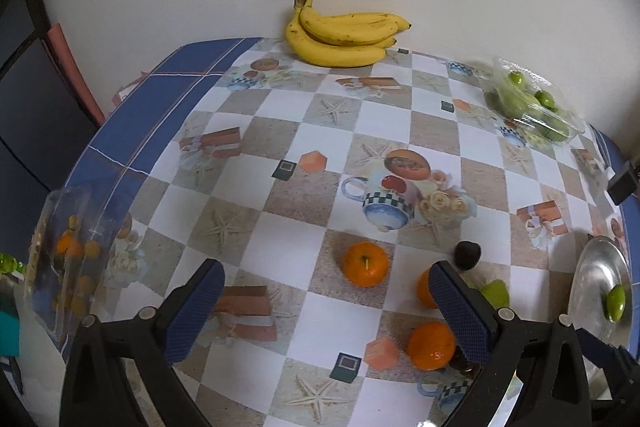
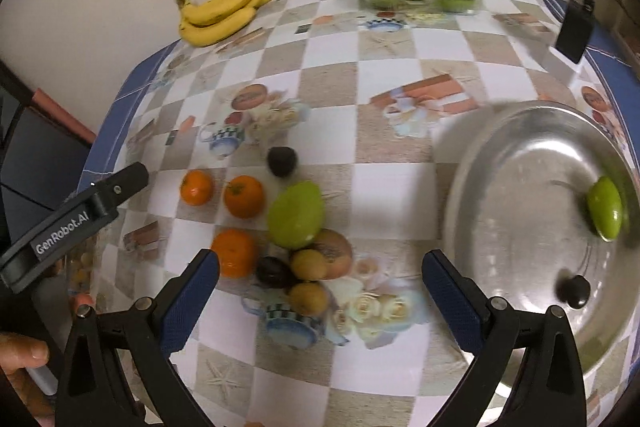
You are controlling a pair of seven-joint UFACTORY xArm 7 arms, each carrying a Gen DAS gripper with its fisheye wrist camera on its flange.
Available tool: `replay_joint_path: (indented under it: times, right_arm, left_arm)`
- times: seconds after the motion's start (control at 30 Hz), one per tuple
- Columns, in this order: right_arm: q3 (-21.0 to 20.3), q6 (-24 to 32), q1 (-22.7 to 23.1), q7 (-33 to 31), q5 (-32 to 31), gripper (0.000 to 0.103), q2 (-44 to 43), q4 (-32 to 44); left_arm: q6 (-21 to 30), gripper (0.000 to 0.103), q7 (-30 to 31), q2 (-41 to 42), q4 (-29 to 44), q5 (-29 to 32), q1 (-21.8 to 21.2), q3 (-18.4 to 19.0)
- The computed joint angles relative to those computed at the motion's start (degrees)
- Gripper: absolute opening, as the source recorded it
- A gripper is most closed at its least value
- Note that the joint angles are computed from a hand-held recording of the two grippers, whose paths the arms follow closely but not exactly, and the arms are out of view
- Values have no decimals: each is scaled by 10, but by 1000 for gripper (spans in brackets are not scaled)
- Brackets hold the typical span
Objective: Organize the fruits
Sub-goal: 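Move both tools back to the fruit cluster, then grasp the small brown kiwi with the right tool while the left tool grasps an orange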
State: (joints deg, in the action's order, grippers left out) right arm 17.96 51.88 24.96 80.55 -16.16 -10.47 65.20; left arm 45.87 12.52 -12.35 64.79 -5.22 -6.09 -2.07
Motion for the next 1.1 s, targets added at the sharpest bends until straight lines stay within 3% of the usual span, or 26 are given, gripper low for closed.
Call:
replay_joint_path:
  times: [0.4,0.53,0.67,0.8,0.93,1.0,1.1]
  right_arm:
    - [-9,-34,12,-35,37,101,17,-6]
    - [-11,-17,14,-47,50,99,26,-1]
    - [-16,-21,19,-71,74,76,36,0]
    - [-19,-18,24,-92,93,61,50,6]
    - [-22,-10,26,-101,101,54,58,9]
    - [-24,-8,27,-104,105,44,61,10]
    - [-25,-8,27,-105,107,42,61,9]
  left_arm:
    - [84,103,35,18,15,-41,-12,-1]
    - [118,103,41,28,23,-63,-15,-1]
    - [137,100,44,34,24,-76,-16,-2]
    - [154,86,52,41,23,-85,-19,-5]
    - [175,79,58,48,24,-93,-22,-7]
    - [181,73,59,50,24,-96,-22,-8]
    - [183,64,58,51,22,-94,-23,-10]
